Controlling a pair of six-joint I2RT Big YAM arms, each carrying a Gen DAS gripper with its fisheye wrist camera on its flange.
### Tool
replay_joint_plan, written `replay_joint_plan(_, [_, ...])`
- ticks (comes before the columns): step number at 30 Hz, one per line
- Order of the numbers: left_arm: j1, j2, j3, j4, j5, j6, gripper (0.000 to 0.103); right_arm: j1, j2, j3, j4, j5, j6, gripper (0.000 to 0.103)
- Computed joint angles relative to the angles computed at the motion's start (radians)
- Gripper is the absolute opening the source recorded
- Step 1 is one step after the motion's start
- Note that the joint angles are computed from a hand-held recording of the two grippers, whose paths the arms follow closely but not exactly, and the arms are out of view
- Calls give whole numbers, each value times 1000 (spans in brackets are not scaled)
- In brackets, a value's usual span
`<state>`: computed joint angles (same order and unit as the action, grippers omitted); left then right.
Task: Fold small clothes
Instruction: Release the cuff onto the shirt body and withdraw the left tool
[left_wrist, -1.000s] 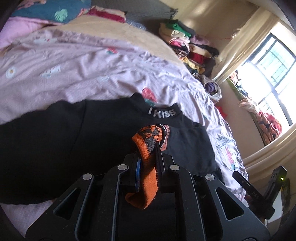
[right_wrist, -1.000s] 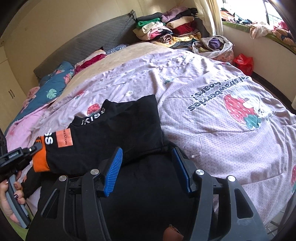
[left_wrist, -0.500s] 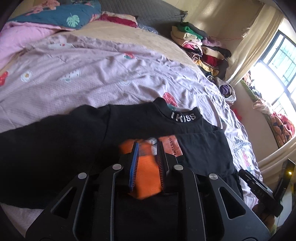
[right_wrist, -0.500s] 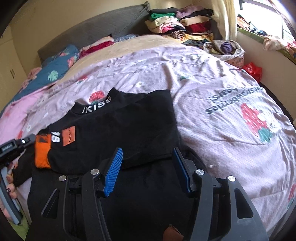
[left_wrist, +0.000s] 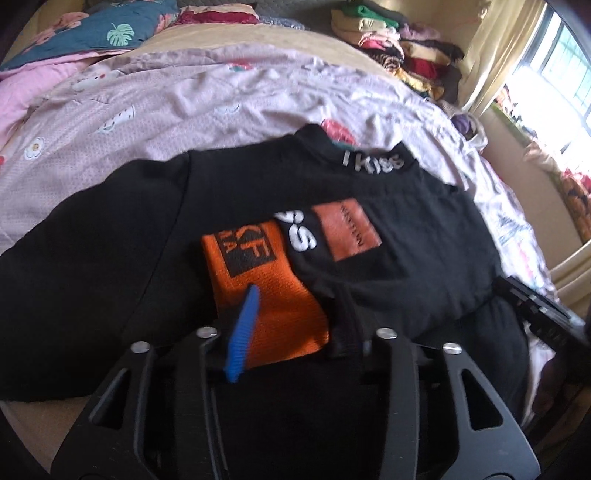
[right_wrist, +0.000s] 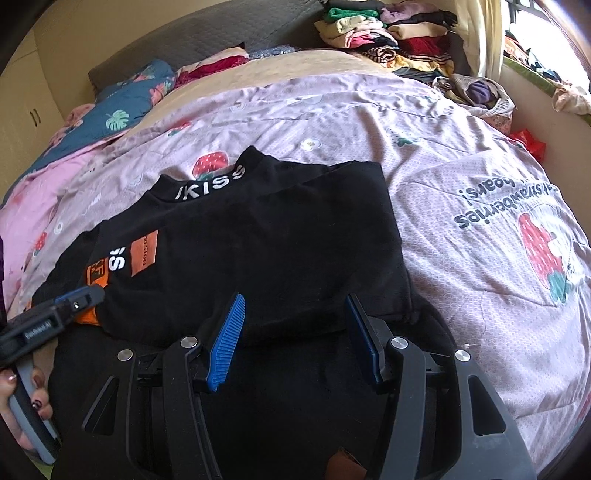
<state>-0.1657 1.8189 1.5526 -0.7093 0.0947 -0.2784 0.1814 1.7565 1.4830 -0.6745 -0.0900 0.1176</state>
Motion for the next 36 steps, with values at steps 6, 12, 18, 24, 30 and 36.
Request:
replay_joint_plan(6, [4, 6, -18, 9, 1, 13, 41, -10, 64, 44, -80, 42, 1, 54])
replay_joint_plan(12, [5, -31, -41, 10, -11, 7, 56, -21, 8, -19, -20, -18, 26, 61])
replay_joint_plan(18, [4, -72, -65, 11, -21, -5, 74, -18, -75, -88, 33, -29, 40, 83])
replay_joint_plan(24, [0, -110, -87, 18, -37, -19, 93, -13, -137, -139, 83, -67, 60, 95])
replay_joint_plan(30, [5, -136, -103, 22, -39, -31, 93, 8, -181, -161, 99, -61, 65, 97])
replay_joint_plan(36, [13, -154, -121, 27, -44, -43, 93, 46, -207, -165, 97, -36, 46, 97])
